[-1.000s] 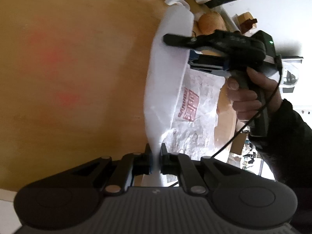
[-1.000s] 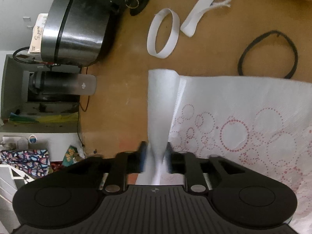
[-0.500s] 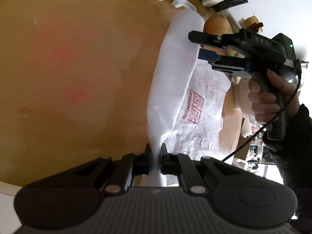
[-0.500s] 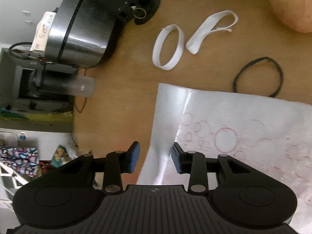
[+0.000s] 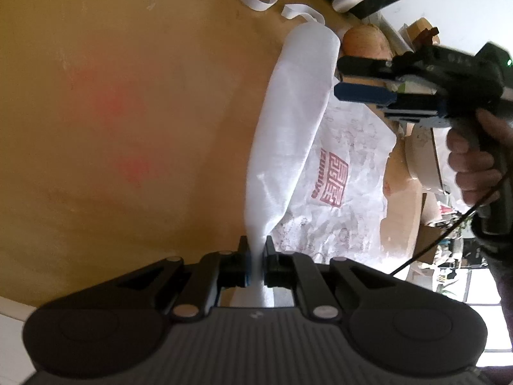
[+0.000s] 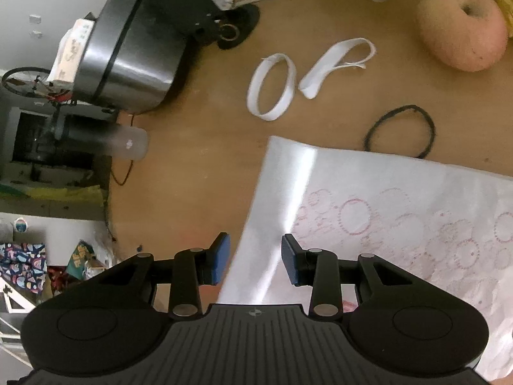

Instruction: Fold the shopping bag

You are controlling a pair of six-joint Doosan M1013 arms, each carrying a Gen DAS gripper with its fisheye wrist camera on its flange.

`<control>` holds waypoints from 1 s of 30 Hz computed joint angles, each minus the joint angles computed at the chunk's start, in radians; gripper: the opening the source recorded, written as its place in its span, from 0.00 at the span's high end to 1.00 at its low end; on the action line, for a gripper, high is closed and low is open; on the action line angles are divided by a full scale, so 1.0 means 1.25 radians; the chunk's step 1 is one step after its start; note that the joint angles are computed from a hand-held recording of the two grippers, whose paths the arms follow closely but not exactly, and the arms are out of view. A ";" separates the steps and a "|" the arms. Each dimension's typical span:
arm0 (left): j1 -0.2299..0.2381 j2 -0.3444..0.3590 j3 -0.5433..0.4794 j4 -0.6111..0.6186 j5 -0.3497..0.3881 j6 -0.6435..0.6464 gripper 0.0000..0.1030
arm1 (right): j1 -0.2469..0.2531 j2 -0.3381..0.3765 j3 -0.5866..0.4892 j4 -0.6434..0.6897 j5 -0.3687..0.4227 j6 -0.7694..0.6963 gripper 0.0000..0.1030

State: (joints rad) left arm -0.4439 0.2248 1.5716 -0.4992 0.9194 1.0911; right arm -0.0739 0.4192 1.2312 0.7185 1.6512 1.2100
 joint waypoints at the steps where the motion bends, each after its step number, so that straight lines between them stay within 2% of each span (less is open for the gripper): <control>1: -0.001 0.000 -0.001 0.002 0.001 0.002 0.94 | 0.004 -0.001 -0.004 -0.009 0.001 0.001 0.61; 6: -0.007 -0.003 -0.003 0.025 0.002 0.002 0.94 | 0.019 -0.003 -0.010 -0.042 -0.015 0.015 0.57; 9: -0.020 -0.001 -0.018 0.072 0.014 0.004 0.94 | 0.025 -0.003 -0.009 -0.057 -0.027 0.029 0.55; 11: -0.033 0.001 -0.033 0.118 0.030 0.011 0.94 | 0.031 -0.004 -0.008 -0.074 -0.037 0.039 0.48; 14: -0.054 0.006 -0.058 0.185 0.057 0.029 0.94 | 0.041 -0.009 -0.007 -0.096 -0.049 0.040 0.43; 23: -0.124 0.028 -0.118 0.376 0.139 0.108 0.94 | 0.077 -0.012 -0.022 -0.187 -0.053 0.054 0.40; 30: -0.170 0.039 -0.139 0.488 0.180 0.184 0.94 | 0.095 -0.013 -0.026 -0.230 -0.049 0.074 0.40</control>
